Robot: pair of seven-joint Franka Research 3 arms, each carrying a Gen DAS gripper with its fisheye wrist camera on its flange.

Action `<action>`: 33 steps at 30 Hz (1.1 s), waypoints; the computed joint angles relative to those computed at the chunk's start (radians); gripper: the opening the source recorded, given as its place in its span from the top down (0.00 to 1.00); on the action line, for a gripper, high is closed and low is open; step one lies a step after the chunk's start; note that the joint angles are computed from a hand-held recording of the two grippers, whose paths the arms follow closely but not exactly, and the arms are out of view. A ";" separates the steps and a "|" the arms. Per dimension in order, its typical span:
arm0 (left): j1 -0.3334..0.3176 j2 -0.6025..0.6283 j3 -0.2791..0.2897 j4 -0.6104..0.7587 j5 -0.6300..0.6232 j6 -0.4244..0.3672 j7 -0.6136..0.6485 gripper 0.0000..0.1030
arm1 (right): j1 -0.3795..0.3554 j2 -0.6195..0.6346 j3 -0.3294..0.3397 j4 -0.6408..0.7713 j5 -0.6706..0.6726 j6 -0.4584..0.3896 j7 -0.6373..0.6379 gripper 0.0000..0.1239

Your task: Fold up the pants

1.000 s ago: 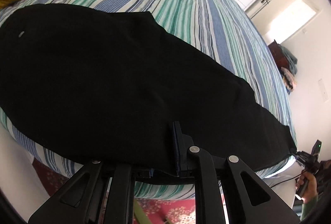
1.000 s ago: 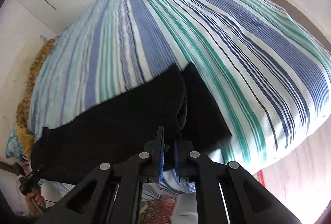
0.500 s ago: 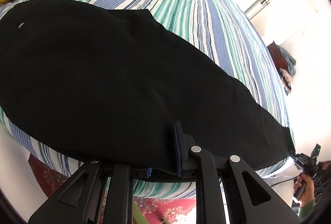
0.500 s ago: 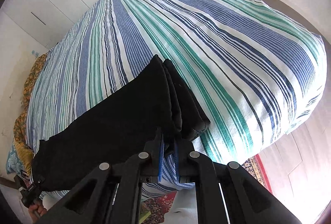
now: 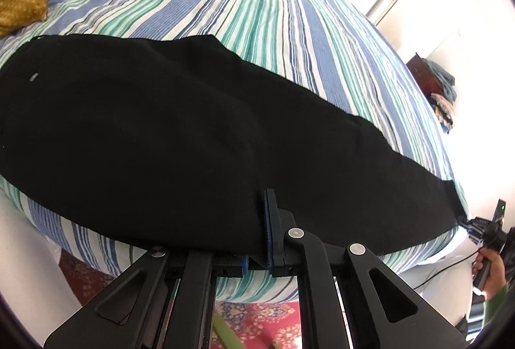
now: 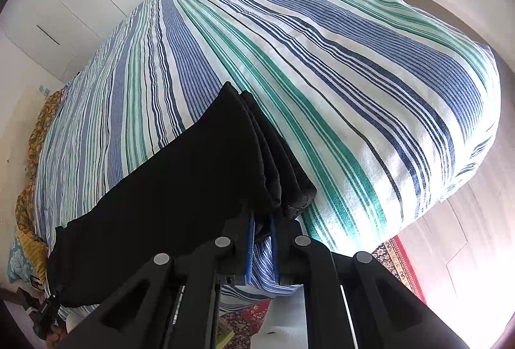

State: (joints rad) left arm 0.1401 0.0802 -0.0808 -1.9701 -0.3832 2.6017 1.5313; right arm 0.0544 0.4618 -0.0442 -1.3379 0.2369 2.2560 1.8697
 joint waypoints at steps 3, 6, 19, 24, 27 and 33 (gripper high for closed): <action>0.004 0.024 0.003 0.022 0.009 -0.050 -0.031 0.92 | -0.001 0.001 -0.001 0.001 0.001 -0.004 0.001 0.92; 0.007 0.026 0.001 0.028 0.034 -0.057 -0.051 0.87 | 0.002 0.004 -0.003 0.009 -0.007 -0.011 0.003 0.92; 0.014 -0.173 0.055 -0.045 0.224 -0.256 -0.239 0.37 | 0.110 -0.166 -0.103 -0.210 -0.278 0.210 0.276 0.24; 0.017 -0.170 0.070 -0.036 0.312 -0.075 -0.313 0.18 | 0.140 -0.212 -0.102 -0.232 -0.505 0.258 0.419 0.22; 0.019 -0.080 0.069 0.025 0.352 0.011 -0.292 0.18 | 0.133 -0.175 -0.051 -0.158 -0.472 0.256 0.340 0.22; 0.036 0.128 0.052 0.213 0.458 -0.130 -0.283 0.20 | 0.133 -0.023 0.079 0.052 -0.222 0.214 0.010 0.22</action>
